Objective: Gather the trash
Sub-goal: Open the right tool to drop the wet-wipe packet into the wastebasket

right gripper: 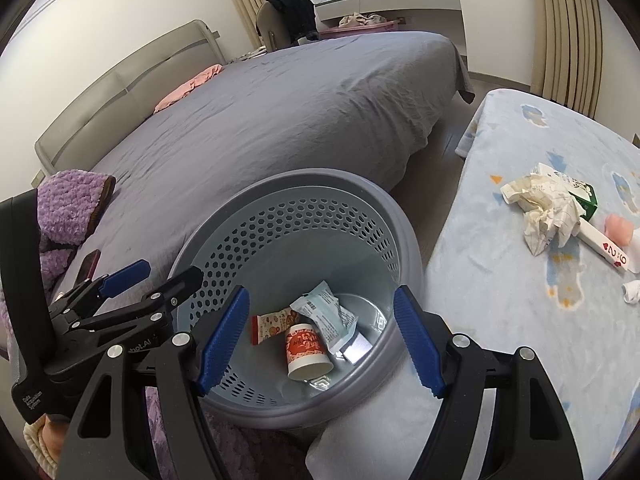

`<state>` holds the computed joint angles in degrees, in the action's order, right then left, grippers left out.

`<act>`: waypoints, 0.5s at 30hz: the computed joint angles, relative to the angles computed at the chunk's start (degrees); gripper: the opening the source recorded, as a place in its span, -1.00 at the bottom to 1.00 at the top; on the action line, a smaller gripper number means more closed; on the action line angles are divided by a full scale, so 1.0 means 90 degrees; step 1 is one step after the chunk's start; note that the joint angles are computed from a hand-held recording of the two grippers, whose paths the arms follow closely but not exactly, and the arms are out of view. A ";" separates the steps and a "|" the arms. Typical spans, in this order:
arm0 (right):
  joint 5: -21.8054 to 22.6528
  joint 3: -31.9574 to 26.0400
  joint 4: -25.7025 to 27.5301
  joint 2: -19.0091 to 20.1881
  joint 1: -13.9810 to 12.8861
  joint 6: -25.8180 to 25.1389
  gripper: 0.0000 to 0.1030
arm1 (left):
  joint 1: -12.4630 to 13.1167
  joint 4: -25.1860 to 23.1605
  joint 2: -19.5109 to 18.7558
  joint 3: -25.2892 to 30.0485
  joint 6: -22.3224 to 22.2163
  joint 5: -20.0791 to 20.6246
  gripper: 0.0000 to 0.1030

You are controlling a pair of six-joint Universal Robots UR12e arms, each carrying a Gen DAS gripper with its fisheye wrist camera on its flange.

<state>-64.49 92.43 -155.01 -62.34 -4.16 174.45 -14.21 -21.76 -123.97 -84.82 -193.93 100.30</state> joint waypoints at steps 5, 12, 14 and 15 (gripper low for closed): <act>0.0020 0.0138 -0.0072 -0.0101 -0.0056 0.0025 0.39 | -0.0045 -0.0026 0.0057 -0.0048 0.0028 -0.0008 0.52; 0.0010 0.0330 -0.0202 -0.0243 -0.0145 0.0085 0.39 | -0.0135 -0.0005 0.0134 -0.0093 0.0018 0.0098 0.64; -0.0015 0.0395 -0.0256 -0.0289 -0.0169 0.0089 0.39 | -0.0160 0.0003 0.0143 -0.0092 0.0004 0.0128 0.68; -0.0031 0.0427 -0.0275 -0.0313 -0.0181 0.0090 0.39 | -0.0166 0.0017 0.0155 -0.0104 0.0007 0.0124 0.70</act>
